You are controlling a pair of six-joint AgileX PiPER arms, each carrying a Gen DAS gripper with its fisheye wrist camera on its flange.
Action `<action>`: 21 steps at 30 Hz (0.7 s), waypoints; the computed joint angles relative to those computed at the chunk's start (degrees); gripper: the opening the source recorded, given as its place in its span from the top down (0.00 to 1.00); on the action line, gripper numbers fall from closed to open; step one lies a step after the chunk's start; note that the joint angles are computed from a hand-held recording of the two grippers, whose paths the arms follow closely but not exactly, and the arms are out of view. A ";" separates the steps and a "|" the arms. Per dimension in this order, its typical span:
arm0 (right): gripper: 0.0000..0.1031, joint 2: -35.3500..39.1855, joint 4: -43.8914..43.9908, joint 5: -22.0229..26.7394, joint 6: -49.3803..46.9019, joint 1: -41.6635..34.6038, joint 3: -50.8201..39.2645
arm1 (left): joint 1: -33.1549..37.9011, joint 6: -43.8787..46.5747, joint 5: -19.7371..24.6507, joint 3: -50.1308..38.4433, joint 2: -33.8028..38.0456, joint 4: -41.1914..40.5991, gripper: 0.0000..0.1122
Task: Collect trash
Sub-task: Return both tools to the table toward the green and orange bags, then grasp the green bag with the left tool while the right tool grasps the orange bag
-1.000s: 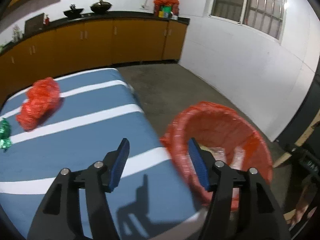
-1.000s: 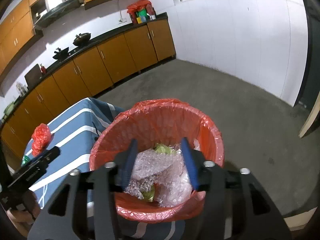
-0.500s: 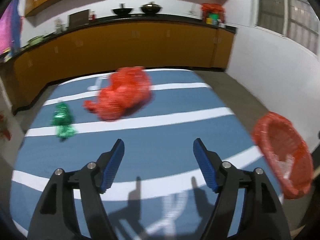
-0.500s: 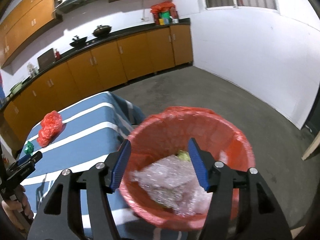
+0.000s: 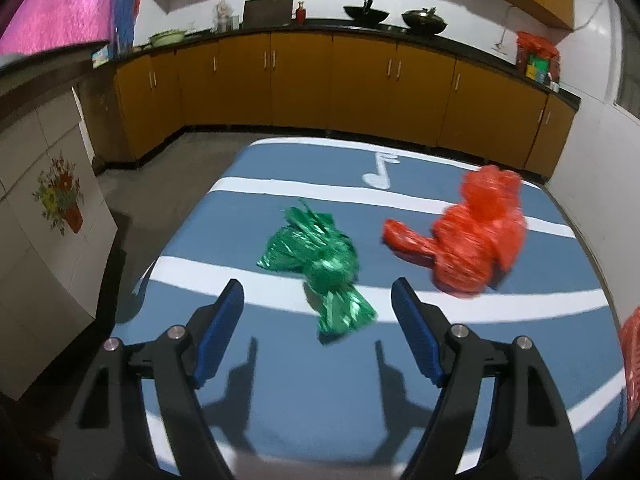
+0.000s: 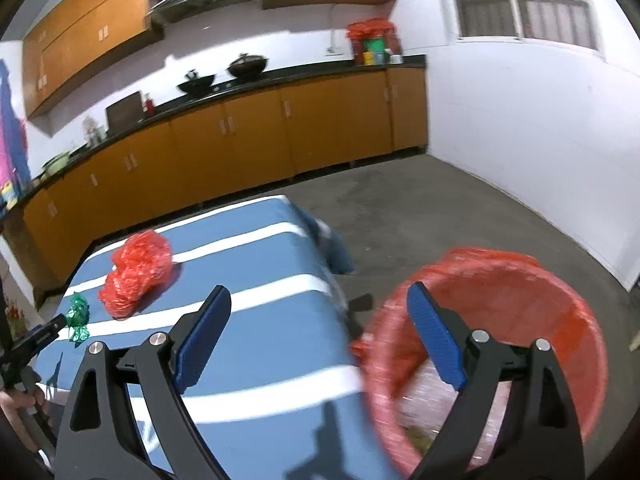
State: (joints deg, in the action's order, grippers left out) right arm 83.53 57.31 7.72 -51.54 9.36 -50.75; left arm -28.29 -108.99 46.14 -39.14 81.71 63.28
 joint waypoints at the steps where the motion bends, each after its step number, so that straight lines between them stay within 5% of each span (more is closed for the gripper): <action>1: 0.13 0.92 -2.61 -0.42 2.77 1.27 -0.82 | 2.36 1.11 -2.09 -0.19 0.56 0.07 0.33; 8: 0.13 7.37 -25.26 -1.99 24.92 9.92 -6.71 | 10.22 8.66 -9.13 -4.20 6.14 -1.51 0.35; 13: 0.13 10.19 -32.83 -1.64 32.53 13.49 -9.51 | 16.46 18.57 -15.04 -6.63 9.30 -10.21 0.48; 21: 0.13 15.34 -45.74 0.57 45.37 19.05 -15.84 | 18.68 19.84 -18.33 -5.49 8.45 -9.09 0.72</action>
